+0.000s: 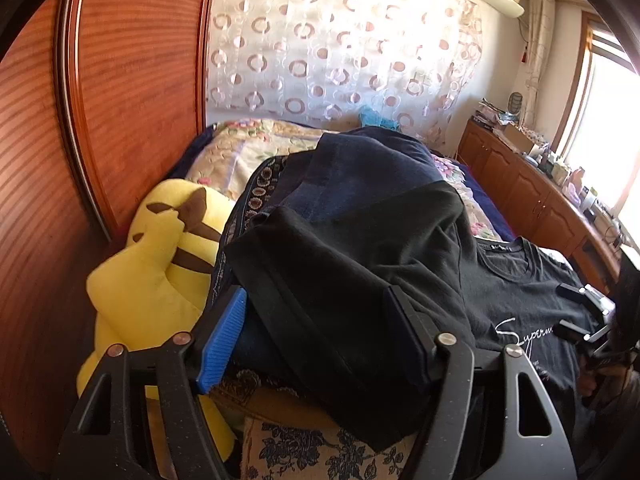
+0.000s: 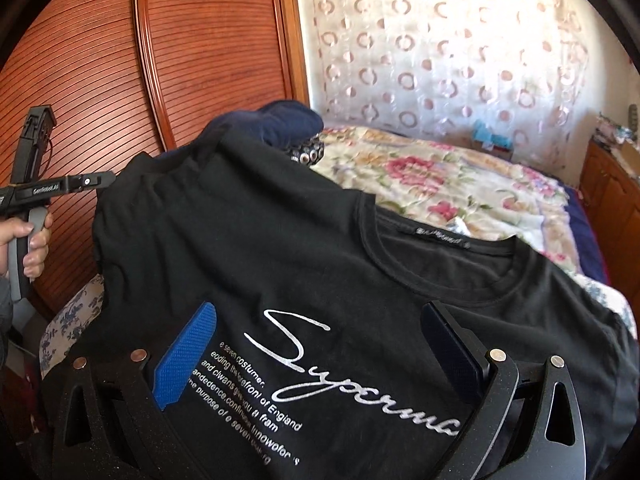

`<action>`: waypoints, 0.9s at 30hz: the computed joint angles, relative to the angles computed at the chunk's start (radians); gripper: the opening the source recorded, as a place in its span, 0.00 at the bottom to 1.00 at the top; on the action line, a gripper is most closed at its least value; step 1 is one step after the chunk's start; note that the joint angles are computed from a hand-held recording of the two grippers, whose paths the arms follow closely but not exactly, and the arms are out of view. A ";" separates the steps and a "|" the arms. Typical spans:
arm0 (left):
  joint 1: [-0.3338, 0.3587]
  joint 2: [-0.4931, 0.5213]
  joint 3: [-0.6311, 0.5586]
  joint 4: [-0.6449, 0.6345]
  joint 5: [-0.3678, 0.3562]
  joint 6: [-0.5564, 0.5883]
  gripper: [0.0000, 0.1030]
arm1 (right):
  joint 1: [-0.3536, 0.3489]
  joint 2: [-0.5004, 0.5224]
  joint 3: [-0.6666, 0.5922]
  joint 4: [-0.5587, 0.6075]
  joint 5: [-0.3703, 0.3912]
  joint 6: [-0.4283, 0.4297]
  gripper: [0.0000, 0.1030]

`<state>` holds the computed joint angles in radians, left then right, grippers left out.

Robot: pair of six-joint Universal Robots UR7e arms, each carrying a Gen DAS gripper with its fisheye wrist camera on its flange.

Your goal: Fold small clothes

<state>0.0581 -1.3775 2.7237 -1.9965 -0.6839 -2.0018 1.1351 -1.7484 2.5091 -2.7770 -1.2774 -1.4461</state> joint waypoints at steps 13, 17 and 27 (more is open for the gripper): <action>0.063 -0.091 0.013 0.009 0.006 0.060 0.37 | 0.019 0.073 -0.034 -0.004 -0.026 -0.028 0.99; 0.049 -0.076 0.003 0.046 0.002 0.045 0.17 | 0.021 0.073 -0.012 -0.030 -0.027 -0.029 0.99; 0.013 -0.039 -0.061 0.203 0.002 -0.011 0.06 | 0.018 0.087 -0.001 -0.047 -0.012 0.012 0.99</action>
